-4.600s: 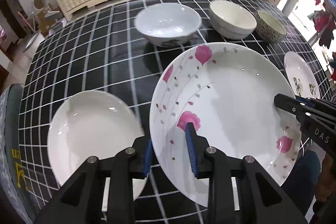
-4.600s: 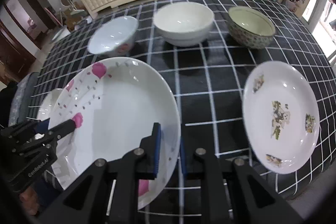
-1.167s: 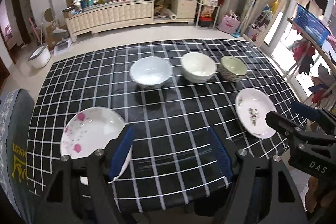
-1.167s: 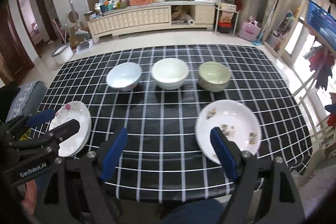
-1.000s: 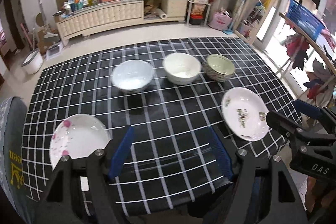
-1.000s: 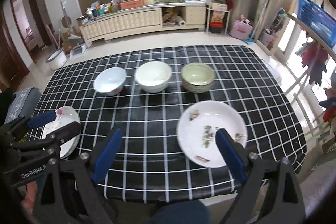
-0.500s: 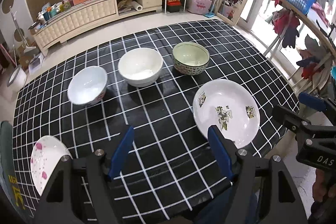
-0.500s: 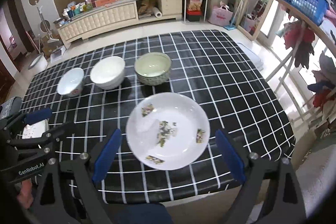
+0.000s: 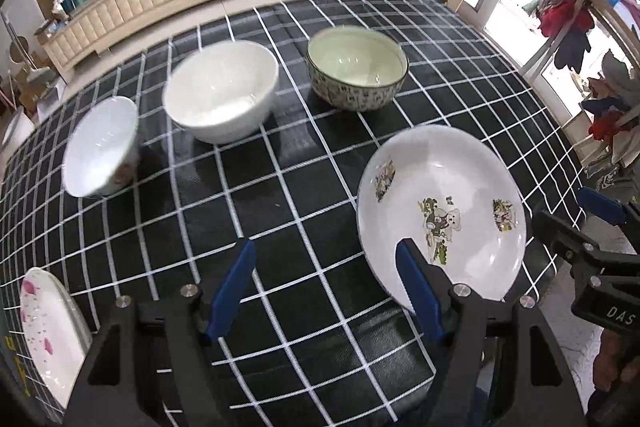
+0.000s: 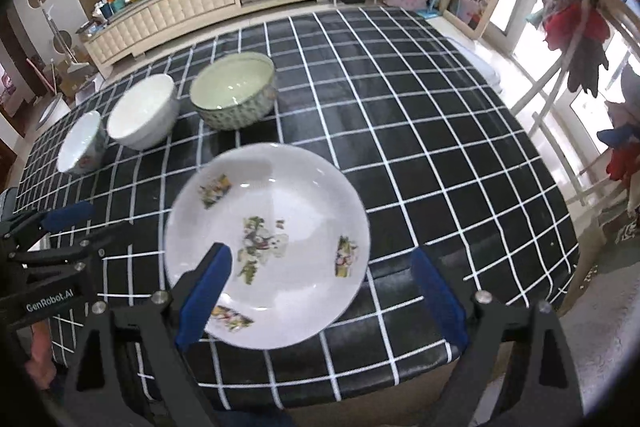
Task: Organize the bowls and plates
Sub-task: 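Grasp the bear-print plate rim with the right tool and lift it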
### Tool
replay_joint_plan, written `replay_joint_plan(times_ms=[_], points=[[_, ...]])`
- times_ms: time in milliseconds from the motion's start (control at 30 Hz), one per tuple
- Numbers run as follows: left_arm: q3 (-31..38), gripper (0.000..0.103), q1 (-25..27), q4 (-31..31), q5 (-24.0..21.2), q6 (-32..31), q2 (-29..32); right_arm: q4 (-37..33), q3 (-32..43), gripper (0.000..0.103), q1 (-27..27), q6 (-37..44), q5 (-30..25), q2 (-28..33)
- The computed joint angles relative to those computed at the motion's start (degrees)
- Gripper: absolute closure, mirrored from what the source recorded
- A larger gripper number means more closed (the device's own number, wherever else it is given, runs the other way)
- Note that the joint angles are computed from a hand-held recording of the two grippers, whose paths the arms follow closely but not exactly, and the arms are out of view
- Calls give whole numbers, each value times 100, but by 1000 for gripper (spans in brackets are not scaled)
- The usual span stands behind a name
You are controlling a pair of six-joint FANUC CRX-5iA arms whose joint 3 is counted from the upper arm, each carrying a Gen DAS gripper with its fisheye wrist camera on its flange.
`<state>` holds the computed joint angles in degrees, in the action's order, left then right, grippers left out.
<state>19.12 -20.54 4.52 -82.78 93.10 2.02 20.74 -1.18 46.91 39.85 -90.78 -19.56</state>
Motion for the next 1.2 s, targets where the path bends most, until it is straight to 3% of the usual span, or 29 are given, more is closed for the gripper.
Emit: replay_joint_plan(times_ms=[167,467,633,667,700,800,933,1200], points=[[247,32,-138,-197,-332,206,390,-290,-95,10,-351,159,152,16],[218,32,-236,-198,-244,105,609,-835,-170,12,-797,539,271,111],[196,32,-257,-241,-138,105,678,-928,-185,21,-941,705,250,200],[216,32,-304,-310,-124,85,685,-933,-196,25,-974,688,253,206],[227,32,-349,-365,-102,28,692,-918,-219,37,-995,653,253,207],[276,33,-393,-400,-147,-32,770,-1038,-192,51,-1073,654,205,278],[151,44,-233,-34,-99,-2,805,-1104,-195,66,-1087,710,214,268],[21,76,-192,403,-41,-321,801,-1173,-110,73,-1191,829,240,303]])
